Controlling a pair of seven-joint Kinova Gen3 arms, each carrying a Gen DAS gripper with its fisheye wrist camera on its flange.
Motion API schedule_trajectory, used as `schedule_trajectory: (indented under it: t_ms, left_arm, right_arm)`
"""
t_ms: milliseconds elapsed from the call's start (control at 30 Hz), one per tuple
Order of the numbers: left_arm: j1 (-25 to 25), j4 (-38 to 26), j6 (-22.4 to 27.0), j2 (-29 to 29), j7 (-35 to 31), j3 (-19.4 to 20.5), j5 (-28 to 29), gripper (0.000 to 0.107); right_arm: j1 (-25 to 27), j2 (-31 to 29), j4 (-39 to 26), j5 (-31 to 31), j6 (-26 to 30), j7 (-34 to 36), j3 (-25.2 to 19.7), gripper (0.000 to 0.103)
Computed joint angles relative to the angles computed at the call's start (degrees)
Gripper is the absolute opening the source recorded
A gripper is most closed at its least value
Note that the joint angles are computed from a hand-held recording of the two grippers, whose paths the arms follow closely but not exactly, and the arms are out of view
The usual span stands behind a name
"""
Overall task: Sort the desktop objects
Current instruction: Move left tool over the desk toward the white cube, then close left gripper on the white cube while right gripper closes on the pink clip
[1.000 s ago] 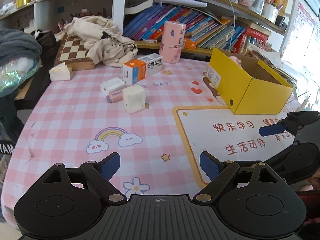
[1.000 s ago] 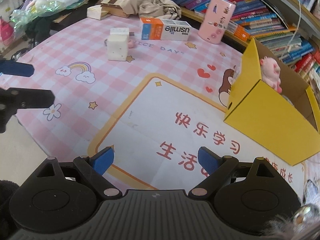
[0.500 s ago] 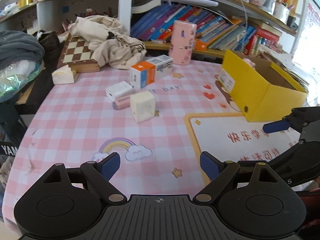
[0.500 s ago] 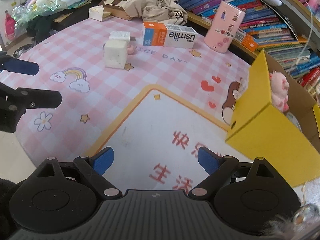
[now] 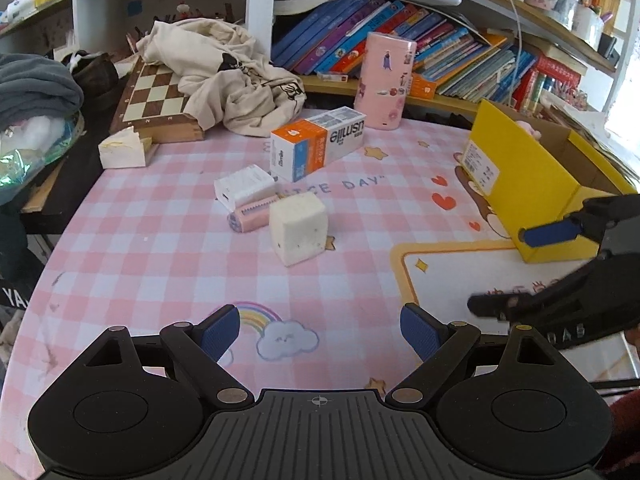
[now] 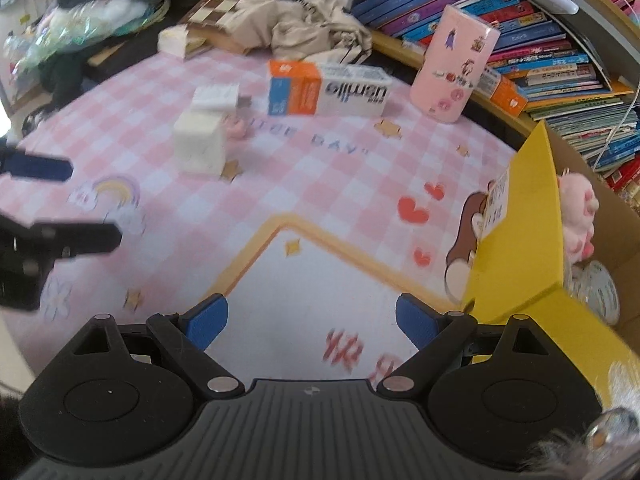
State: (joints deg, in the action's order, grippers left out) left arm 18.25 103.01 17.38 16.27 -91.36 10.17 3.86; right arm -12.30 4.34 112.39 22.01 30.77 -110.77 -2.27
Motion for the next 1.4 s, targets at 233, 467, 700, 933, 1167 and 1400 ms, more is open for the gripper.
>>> schedule_trajectory:
  t_ms: [233, 467, 700, 933, 1167, 1400]
  left_arm:
    - [3.51, -3.71, -0.84, 3.61, 3.28, -3.44, -3.32, 0.090]
    - [9.44, -8.81, -0.84, 8.11, 9.55, -9.33, -8.83, 0.090]
    - [11.20, -11.76, -1.95, 11.40, 12.79, -10.85, -11.71, 0.089]
    - [12.68, -14.94, -0.62, 14.34, 14.37, -12.08, -13.68, 0.079]
    - [1.51, -14.87, -0.21, 15.27, 6.74, -0.97, -7.25, 0.043]
    - [-3.18, -11.49, 0.74, 12.68, 1.26, 1.29, -1.21, 0.039]
  right_arm:
    - [2.18, 3.87, -5.08, -4.24, -2.13, 2.53, 1.37, 0.091]
    - [2.41, 6.42, -8.00, -6.46, -3.82, 5.37, 2.33, 0.092]
    - [4.23, 8.61, -10.55, -11.13, -4.30, 10.72, 2.14, 0.092]
    - [6.00, 10.99, -13.71, -15.98, -3.35, 15.37, 1.40, 0.092]
    - [6.91, 13.52, -17.02, -19.74, -2.37, 19.68, 0.31, 0.092]
    - [8.03, 16.62, -20.72, -23.76, -1.85, 24.44, -1.61, 0.091]
